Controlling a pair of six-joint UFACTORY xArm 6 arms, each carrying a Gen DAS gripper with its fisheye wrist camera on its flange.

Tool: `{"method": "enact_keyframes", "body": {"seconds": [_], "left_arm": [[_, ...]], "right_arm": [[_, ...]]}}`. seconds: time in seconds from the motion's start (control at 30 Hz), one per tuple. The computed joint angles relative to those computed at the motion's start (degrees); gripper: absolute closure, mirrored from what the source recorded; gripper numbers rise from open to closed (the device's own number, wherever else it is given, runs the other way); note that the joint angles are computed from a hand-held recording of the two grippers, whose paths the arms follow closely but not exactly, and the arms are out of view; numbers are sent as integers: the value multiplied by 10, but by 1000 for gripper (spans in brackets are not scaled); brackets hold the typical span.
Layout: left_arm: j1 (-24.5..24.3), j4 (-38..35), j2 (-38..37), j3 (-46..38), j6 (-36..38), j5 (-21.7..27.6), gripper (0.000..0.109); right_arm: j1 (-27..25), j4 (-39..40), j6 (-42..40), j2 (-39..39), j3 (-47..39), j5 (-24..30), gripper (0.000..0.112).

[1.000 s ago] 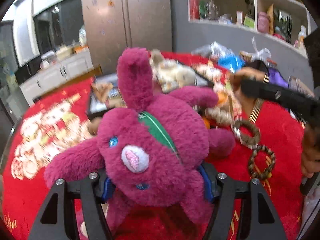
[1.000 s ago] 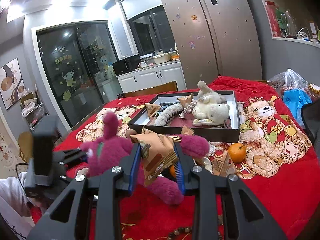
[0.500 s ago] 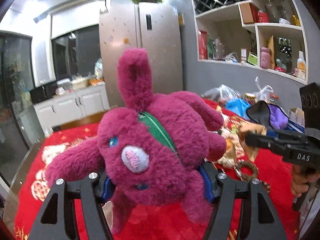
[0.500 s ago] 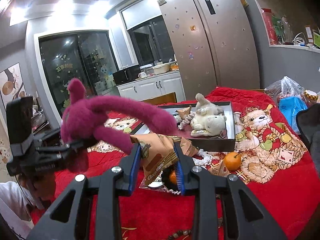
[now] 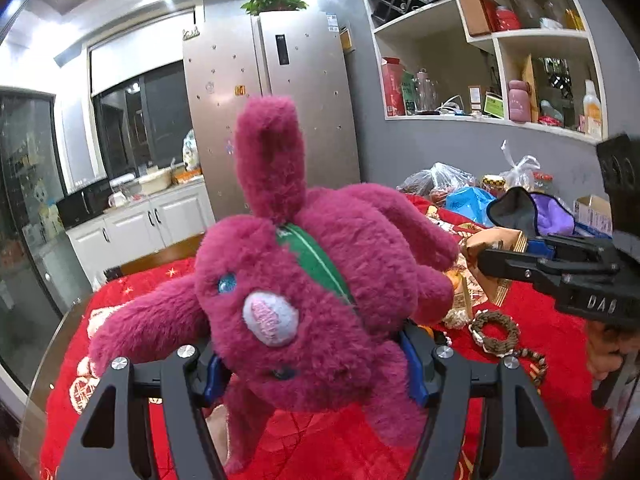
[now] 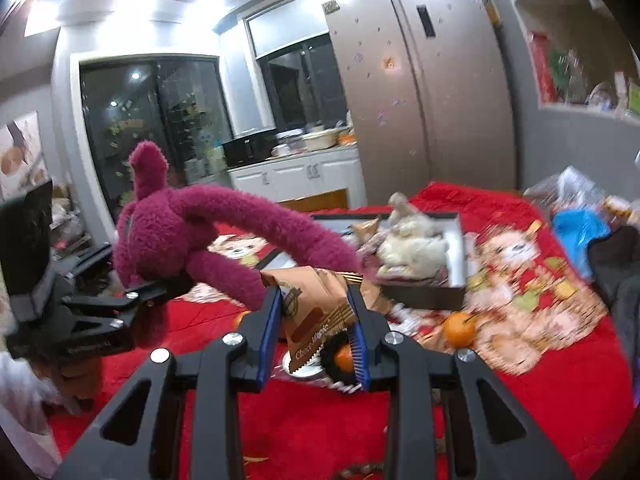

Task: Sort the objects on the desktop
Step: 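Lift and carry the magenta plush and gold snack over the box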

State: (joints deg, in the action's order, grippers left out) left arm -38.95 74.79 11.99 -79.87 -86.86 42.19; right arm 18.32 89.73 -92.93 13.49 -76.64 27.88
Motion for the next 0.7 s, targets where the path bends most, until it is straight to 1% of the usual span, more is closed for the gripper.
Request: {"method": "enact_keyframes", "body": {"seconds": [0.03,0.07,0.13,0.17,0.27,0.4,0.47,0.53,0.6,0.7], "left_arm": [[3,-1,-5,4,-4,-4,40],[7,-2,-10,8,-9,-9,40],[13,7,-22,18,-28,-16,40],[19,3,-28,23,-30,-28,40],[27,-8,-45,37,-39,-42,40],[26,-1,-55,35,-38,-22,40],[37,-8,-64,37,-39,-44,40],[50,-8,-70,35,-44,-67,40],[60,-9,-65,17,-33,-63,40],[76,-23,-36,-36,-13,-56,40]], "right_arm": [[10,36,-38,-5,4,-25,80],[16,52,-55,-7,4,-40,80],[26,51,-46,-11,0,-55,80],[29,47,-36,-13,-2,-56,80],[35,37,-13,-23,-6,-48,80],[41,7,33,-30,-21,-45,80],[45,-14,60,-31,-32,-41,80],[42,-34,87,-28,-51,-24,80],[39,-42,99,-17,-75,-5,80],[35,-80,161,23,-139,18,80]]}}
